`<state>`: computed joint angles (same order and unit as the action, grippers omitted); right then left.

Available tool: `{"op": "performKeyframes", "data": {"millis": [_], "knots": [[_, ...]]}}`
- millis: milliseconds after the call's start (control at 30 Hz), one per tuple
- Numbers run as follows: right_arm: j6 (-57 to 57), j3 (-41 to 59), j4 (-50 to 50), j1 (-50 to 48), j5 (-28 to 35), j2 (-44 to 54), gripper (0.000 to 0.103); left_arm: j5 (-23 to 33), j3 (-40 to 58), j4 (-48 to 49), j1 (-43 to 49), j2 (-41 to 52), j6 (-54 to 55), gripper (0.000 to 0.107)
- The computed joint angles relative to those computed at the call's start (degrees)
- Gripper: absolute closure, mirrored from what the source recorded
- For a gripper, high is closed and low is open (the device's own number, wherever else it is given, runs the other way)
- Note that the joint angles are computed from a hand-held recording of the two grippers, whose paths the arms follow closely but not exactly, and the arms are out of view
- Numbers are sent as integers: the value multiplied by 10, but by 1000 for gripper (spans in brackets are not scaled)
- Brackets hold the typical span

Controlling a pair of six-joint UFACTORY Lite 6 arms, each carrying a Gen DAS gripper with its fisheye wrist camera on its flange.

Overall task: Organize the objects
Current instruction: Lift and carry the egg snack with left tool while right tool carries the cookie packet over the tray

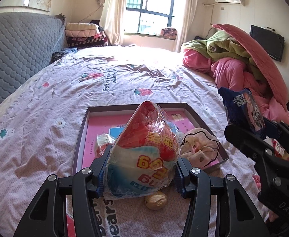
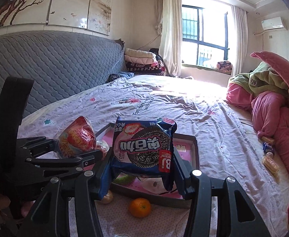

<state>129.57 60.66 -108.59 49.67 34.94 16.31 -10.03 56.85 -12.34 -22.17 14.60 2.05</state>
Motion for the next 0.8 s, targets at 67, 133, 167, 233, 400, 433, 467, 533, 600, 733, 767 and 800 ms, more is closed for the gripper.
{"op": "performKeyframes", "data": {"millis": [67,133,167,233,400,433,467,533,600,733,767,800], "knots": [[-14,14,3,-14,-5,3,50,6,23,13,2,15,-13,52],[-18,23,-4,-29,-7,7,50,9,43,26,3,31,-24,52],[-24,29,-4,-36,-9,10,50,12,56,18,4,41,-14,52],[-33,41,-4,-50,-15,17,50,15,78,19,5,59,-15,52],[-45,69,-6,-83,-43,43,50,34,144,90,12,122,-85,52],[-47,74,-7,-88,-50,50,50,36,155,94,12,135,-89,52],[-50,80,-4,-90,-55,58,50,40,166,121,13,147,-116,52],[-53,88,-1,-98,-65,74,50,46,187,152,12,172,-142,52],[-66,101,11,-103,-78,93,50,51,205,151,11,194,-135,52],[-97,121,37,-113,-102,125,50,61,228,219,10,229,-197,52],[-106,127,46,-114,-105,134,50,66,235,257,10,237,-233,52],[-125,135,61,-114,-109,143,50,67,237,280,9,241,-256,52]]}}
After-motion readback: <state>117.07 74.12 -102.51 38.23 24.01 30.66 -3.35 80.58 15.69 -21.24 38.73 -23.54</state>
